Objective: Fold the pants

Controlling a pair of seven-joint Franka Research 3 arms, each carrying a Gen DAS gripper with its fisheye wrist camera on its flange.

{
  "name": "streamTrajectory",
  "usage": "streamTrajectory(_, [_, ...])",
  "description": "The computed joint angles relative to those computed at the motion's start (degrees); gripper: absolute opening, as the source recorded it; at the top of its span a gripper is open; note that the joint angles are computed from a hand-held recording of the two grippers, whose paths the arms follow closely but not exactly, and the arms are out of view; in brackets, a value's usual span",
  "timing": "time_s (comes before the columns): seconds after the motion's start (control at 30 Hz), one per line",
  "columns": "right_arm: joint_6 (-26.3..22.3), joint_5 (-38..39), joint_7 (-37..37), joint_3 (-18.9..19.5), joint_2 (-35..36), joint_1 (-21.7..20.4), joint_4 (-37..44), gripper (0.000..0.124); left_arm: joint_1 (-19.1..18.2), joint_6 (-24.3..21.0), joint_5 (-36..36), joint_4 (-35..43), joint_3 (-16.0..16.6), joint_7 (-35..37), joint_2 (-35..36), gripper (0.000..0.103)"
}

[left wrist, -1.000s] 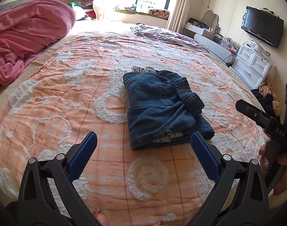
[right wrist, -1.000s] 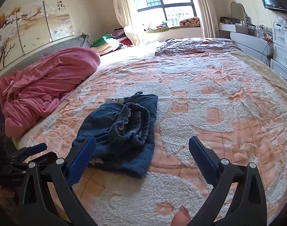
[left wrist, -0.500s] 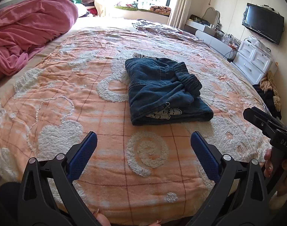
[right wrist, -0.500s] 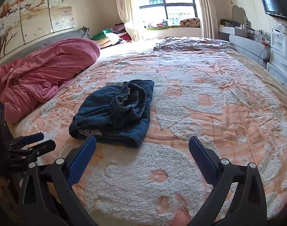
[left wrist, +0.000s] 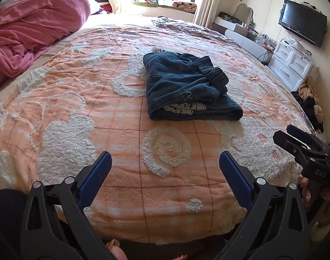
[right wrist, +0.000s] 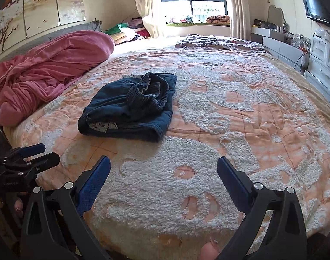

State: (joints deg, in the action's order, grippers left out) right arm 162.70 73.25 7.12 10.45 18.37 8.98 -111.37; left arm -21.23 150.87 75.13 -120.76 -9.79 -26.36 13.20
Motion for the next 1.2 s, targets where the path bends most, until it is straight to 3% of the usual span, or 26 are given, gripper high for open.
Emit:
streamTrajectory(0.63, [-0.7, -5.8, 7.5, 0.1, 2.5, -0.5, 1.7, 0.098, -0.3, -0.4, -1.5, 0.5, 0.5, 0.7, 0.7, 0.093])
streamTrajectory(1.2, [1.5, -7.9, 8.8, 1.5, 3.3, -1.5, 1.8, 0.098, -0.5, -1.8, -4.1, 0.9, 0.3, 3.3, 0.9, 0.093])
